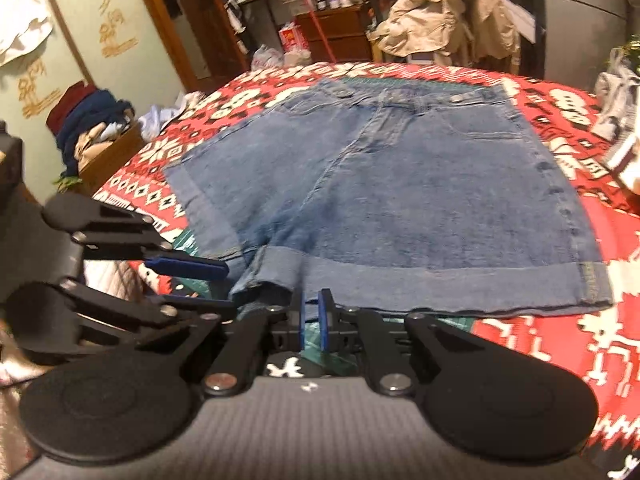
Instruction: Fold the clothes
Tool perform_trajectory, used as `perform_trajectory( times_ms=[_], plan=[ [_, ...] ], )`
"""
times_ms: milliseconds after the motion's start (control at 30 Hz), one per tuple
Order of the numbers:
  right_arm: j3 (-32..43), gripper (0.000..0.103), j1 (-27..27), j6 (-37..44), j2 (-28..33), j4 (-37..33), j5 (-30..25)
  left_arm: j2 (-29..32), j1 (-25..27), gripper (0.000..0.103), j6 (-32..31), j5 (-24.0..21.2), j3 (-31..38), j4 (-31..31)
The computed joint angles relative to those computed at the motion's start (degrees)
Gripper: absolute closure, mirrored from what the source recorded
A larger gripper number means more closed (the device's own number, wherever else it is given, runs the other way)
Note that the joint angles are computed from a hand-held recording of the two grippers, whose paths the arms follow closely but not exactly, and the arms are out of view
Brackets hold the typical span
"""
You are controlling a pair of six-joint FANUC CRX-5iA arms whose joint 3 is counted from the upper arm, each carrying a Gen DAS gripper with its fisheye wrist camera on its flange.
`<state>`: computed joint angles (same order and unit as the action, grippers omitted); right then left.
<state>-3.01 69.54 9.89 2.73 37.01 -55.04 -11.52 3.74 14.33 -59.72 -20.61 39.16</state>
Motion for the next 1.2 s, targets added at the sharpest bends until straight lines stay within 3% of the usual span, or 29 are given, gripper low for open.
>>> perform_trajectory(
  times_ms=[133,267,367,467,600,867,900,967,1200],
  plan=[
    [-2.51,0.094,0.73,-4.40,-2.40,3.34,-4.34,-0.62,-1.89,0.076,-0.27,3.04,-0.55,-2.46],
    [-3.65,0.094,1.49,-7.52,-4.21,5.42,-14.06,-2.33,-3.19,0.076,-2.26,6.46,-2.19,-4.32],
    [-2.17,0.093,1.16,-4.91,-3.61,4.01,-23.71,-2.97,-3.99,0.075,-2.37,8.47,-2.97,-4.85],
    [-0.90,0.085,-0.39,2.57,-2.65,1.18,-28.90,-3.42,-4.49,0.084,-2.37,9.96,-3.26,-5.53],
    [-2.43,0.085,-2.60,5.49,-3.31,0.51,-25.95,-4.68,-5.25,0.092,-4.19,12.51,-4.48,-5.94],
    [-5.02,0.078,-7.34,-0.48,-5.03,-1.23,-19.46,-7.44,-5.97,0.096,-12.39,16.64,-7.54,-5.11],
    [-5.23,0.081,-7.79,-0.60,-5.45,-1.86,-18.56,-7.50,-5.94,0.097,-13.12,16.83,-7.70,-4.92],
    [-5.48,0.096,-8.60,-0.63,-6.17,-3.19,-16.80,-7.97,-5.80,0.098,-15.85,17.56,-8.60,-3.68],
    [-3.30,0.100,-7.39,2.36,-3.26,-0.59,-21.89,-9.09,-4.37,0.098,-27.89,18.41,-11.14,-1.85]
  ],
)
